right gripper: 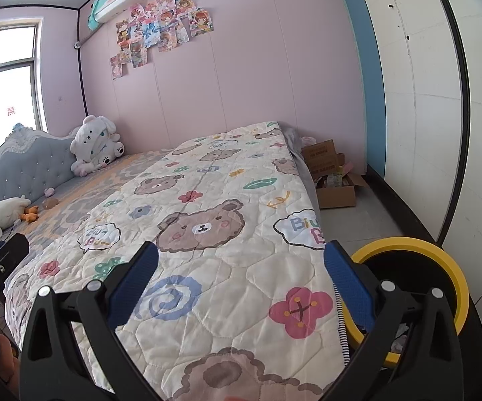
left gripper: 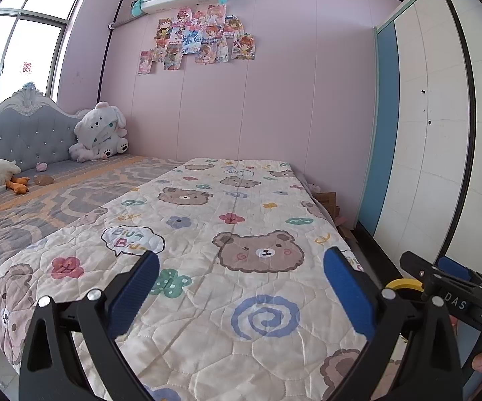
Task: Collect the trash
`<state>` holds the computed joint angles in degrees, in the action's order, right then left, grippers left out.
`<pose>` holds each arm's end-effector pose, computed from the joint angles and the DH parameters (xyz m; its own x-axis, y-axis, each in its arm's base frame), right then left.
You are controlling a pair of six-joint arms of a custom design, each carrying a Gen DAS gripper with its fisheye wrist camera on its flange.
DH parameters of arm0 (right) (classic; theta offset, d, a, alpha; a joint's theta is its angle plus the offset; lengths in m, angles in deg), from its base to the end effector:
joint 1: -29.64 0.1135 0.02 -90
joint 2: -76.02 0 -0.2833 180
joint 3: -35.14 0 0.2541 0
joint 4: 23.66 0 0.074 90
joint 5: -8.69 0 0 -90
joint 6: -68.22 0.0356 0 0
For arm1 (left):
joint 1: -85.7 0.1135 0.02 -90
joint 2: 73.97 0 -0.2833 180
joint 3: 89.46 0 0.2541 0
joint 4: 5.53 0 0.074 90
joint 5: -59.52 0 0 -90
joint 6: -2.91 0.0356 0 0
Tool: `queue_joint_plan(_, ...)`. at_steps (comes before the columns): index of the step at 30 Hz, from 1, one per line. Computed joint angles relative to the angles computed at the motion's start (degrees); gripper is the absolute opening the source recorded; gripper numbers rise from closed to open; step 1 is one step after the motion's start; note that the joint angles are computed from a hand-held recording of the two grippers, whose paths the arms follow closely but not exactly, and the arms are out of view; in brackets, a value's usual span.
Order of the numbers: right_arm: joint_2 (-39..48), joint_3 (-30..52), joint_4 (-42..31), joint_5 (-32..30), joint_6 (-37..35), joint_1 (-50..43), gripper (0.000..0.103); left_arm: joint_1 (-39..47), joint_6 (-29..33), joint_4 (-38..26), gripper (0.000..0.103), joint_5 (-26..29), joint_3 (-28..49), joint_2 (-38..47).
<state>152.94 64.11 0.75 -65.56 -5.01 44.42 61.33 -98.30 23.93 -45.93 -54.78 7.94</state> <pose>0.2203 0.0481 0.1575 -0.3712 0.1893 -0.9091 0.1067 0.9812 0.1607 0.2369 -0.0969 0.1744 -0.3051 -0.0675 -0.9499 0.1094 0.9884 -0.1054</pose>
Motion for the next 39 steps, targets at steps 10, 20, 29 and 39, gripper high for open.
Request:
queue_joint_plan(10, -0.3, 0.1, -0.7, -0.4, 0.2, -0.4, 0.095, 0.4, 0.1, 0.2, 0.095, 0.7, -0.1, 0.4)
queue_joint_plan(20, 0.7, -0.2, 0.1, -0.5, 0.6, -0.6, 0.095, 0.1, 0.1, 0.5, 0.095, 0.4, 0.2, 1.3)
queue_joint_plan(29, 1.0, -0.5, 0.3, -0.4, 1.1, -0.6, 0.095, 0.2, 0.1, 0.6, 0.095, 0.6, 0.4, 2.0)
queue_joint_plan(39, 1.3, -0.4, -0.3, -1.1, 1.5, -1.1, 0.095, 0.4, 0.1, 1.3, 0.095, 0.3, 0.7, 3.6)
